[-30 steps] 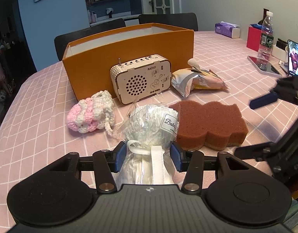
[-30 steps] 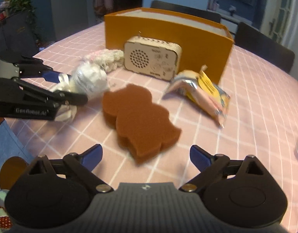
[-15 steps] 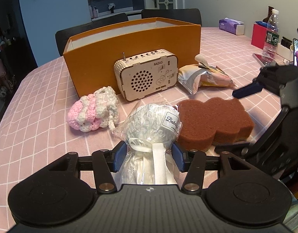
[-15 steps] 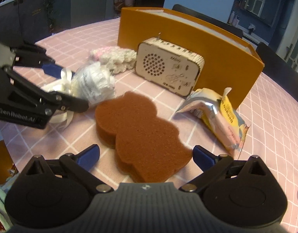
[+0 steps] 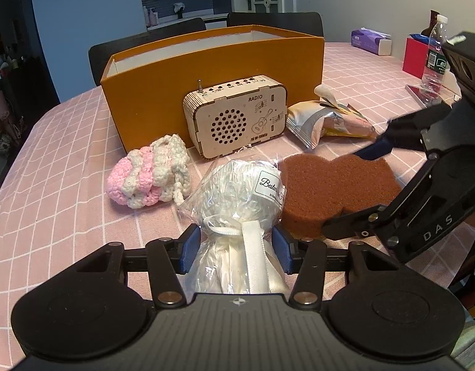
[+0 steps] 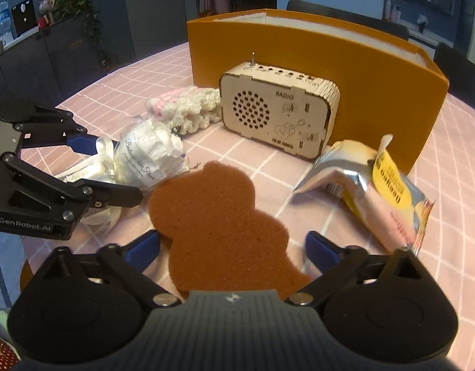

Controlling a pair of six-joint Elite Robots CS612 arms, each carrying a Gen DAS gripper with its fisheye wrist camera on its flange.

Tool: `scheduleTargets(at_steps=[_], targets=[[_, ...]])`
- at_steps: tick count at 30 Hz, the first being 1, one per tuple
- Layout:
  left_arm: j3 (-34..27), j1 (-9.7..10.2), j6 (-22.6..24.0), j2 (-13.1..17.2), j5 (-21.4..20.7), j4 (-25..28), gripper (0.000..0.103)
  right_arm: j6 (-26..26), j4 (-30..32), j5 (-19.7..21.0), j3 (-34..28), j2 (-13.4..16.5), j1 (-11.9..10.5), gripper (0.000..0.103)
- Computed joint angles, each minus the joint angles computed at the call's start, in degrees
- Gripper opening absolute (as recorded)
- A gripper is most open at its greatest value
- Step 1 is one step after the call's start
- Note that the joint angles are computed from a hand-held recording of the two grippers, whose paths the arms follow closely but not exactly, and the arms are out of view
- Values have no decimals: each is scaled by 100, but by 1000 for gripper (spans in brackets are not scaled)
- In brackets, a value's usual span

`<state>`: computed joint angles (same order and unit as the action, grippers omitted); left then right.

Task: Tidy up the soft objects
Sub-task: 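Grasp the white wrapped bag with the left gripper while the right gripper grasps the brown sponge, then carry the bag and sponge over the orange box and release both inside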

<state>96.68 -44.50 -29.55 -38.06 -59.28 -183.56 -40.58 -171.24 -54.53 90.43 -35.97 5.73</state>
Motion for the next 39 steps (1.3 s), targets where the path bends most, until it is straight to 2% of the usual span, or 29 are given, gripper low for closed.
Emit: scheduleTargets(at_steps=[7, 14, 22, 26, 31, 34, 39], targets=[[23, -8, -91, -4, 63, -55, 54, 457, -347, -87, 138, -41, -19, 72], [127, -82, -222, -78, 237, -138, 51, 787, -795, -138, 412, -212, -91, 70], [331, -216, -12, -230, 555, -778, 50, 958, -1377, -100, 785, -510, -213, 70], [386, -235, 290, -315, 707, -1188, 50, 1116, -1534, -132, 843, -650, -251, 70], [333, -217, 868, -406, 925, -1413, 50, 1220, -1824, -267, 818, -787, -273, 70], [254, -168, 1251, -439, 928, -1553, 50, 1295, -1995, -447, 737, -837, -248, 70], [9, -39, 1712, -447, 922, -1601, 50, 1360, -2049, -508, 448, -841, -220, 70]])
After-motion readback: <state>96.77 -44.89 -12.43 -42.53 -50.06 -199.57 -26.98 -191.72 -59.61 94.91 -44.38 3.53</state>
